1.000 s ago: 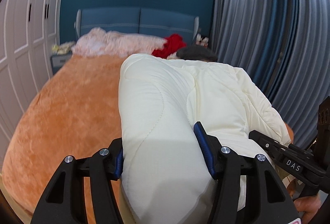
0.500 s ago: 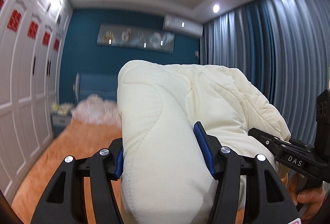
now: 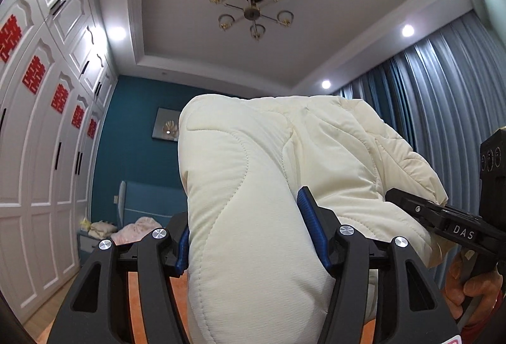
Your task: Fold large clothes
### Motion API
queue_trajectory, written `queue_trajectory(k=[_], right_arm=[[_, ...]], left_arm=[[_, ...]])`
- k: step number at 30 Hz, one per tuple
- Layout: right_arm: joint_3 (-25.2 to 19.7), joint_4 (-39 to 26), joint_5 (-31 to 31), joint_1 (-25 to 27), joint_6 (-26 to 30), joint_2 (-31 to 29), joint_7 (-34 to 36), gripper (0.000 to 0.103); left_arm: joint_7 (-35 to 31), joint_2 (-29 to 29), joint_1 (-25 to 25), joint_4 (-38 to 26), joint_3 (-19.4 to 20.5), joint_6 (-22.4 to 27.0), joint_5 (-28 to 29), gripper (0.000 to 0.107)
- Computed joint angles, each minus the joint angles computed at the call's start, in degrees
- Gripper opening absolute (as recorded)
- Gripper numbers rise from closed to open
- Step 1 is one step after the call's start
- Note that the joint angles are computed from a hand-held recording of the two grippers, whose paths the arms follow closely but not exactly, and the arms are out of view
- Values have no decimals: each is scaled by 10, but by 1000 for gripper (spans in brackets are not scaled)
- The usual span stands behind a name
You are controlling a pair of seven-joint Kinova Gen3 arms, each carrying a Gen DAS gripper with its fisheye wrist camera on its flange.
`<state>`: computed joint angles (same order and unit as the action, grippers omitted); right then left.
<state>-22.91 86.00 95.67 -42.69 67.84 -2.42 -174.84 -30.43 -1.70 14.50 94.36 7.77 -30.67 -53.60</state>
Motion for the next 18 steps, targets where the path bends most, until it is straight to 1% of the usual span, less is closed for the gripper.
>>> queue_trajectory(k=[2,5,10,12,16,18], right_arm=[[9,-9,3,5,-19,13,1,30],[34,-29,-14,15,-66,31,9,30],[79,-67,-62,33,-139,69,31,30],[98,-74,-80,40,-165,83,31,30],[135,-78,-113,56,-213,109,27,30],[153,-76,-127,69,-245,122,21,30]], left_arm=[[2,16,-10,-6,-7,-20,7,56],[18,42,-23,-20,-6,-23,2,57],[109,107,-48,-69,6,-20,-64,57],[125,131,-52,-85,10,-16,-80,57],[136,182,-46,-122,19,11,-99,57],[153,209,-43,-144,25,26,-121,57]])
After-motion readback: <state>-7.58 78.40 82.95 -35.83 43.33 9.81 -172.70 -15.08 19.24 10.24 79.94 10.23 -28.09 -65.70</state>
